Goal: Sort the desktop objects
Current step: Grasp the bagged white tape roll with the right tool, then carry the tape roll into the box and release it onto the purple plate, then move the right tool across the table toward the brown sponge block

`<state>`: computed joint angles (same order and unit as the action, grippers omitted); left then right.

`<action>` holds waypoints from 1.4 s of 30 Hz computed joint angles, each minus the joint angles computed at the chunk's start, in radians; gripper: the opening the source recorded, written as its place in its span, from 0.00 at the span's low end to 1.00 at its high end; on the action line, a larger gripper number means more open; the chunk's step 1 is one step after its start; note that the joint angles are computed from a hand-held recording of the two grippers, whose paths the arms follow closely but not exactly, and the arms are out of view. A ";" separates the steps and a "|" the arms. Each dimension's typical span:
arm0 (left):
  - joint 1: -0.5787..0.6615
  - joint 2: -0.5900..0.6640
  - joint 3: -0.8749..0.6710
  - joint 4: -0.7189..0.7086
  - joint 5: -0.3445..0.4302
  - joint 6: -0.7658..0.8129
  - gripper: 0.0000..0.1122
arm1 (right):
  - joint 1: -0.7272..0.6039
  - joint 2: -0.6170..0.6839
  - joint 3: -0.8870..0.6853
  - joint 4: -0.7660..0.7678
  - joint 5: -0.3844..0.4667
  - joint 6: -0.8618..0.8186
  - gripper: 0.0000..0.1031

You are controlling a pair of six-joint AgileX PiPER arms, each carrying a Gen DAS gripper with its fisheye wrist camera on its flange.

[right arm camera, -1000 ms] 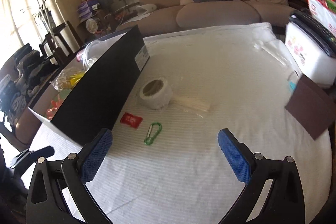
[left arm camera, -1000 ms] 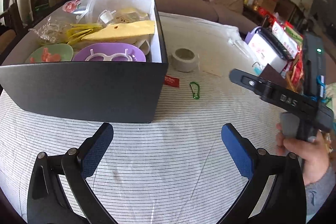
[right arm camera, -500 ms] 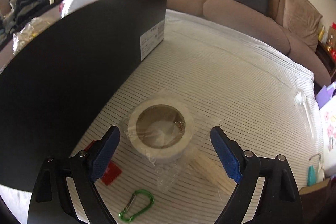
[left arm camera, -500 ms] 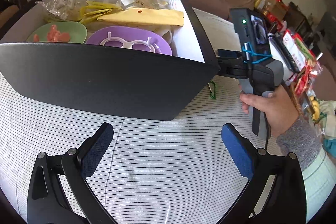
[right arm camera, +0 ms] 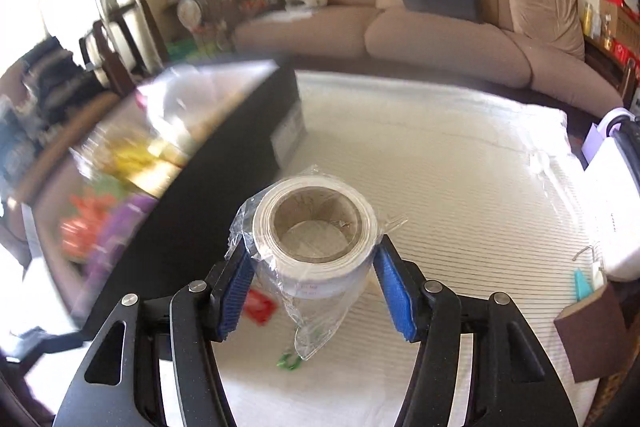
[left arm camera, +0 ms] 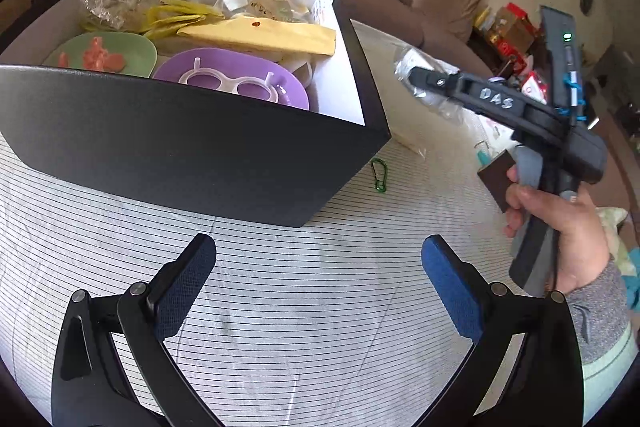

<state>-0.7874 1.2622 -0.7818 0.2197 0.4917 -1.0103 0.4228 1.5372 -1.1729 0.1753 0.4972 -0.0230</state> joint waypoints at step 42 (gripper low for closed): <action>0.044 -0.019 0.038 -0.232 -0.021 0.168 0.92 | 0.044 -0.040 0.245 -0.238 -0.065 0.331 0.51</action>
